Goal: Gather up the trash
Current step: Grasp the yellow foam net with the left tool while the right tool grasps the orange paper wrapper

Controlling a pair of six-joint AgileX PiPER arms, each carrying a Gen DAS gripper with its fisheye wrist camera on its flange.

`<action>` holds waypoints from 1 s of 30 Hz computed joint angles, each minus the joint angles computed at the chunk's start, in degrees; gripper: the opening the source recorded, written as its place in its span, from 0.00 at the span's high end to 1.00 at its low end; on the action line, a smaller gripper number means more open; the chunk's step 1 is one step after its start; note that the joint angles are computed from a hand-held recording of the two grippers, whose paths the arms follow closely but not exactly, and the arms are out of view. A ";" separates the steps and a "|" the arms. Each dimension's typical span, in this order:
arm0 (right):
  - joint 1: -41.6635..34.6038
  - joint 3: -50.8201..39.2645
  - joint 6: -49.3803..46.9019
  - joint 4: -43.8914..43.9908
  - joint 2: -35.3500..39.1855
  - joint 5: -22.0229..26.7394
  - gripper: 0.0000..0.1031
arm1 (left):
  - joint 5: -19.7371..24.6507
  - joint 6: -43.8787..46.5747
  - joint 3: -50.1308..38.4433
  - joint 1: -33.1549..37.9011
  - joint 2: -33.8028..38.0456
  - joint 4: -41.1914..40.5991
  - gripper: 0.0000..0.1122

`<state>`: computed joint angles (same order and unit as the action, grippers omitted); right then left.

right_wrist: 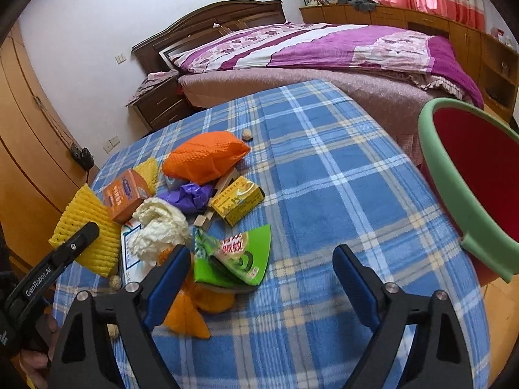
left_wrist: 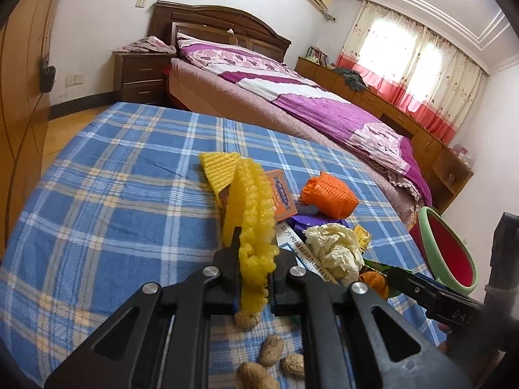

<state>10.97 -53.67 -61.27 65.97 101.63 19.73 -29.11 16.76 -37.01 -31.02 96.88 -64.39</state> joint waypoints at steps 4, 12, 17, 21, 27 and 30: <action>-0.62 1.63 2.55 -1.88 -1.46 3.48 0.20 | -1.57 2.39 1.27 -1.88 -1.69 -3.79 0.90; 3.31 3.84 6.08 -4.61 -2.07 3.51 0.37 | -4.84 4.73 3.88 -5.25 -4.15 -8.85 0.90; 5.84 3.53 5.83 -2.60 -1.27 1.18 0.49 | -5.52 5.24 5.25 -6.05 -5.41 -10.51 0.90; 6.26 2.55 6.62 -2.08 -0.41 0.13 0.55 | -6.35 6.01 6.07 -7.16 -6.26 -12.30 0.90; 5.60 3.03 2.72 0.57 -0.66 1.53 0.68 | -7.57 7.89 6.07 -9.40 -7.10 -15.48 0.90; 4.82 4.54 -2.04 3.78 -2.33 2.69 0.72 | -8.62 9.43 5.75 -10.99 -7.53 -17.40 0.90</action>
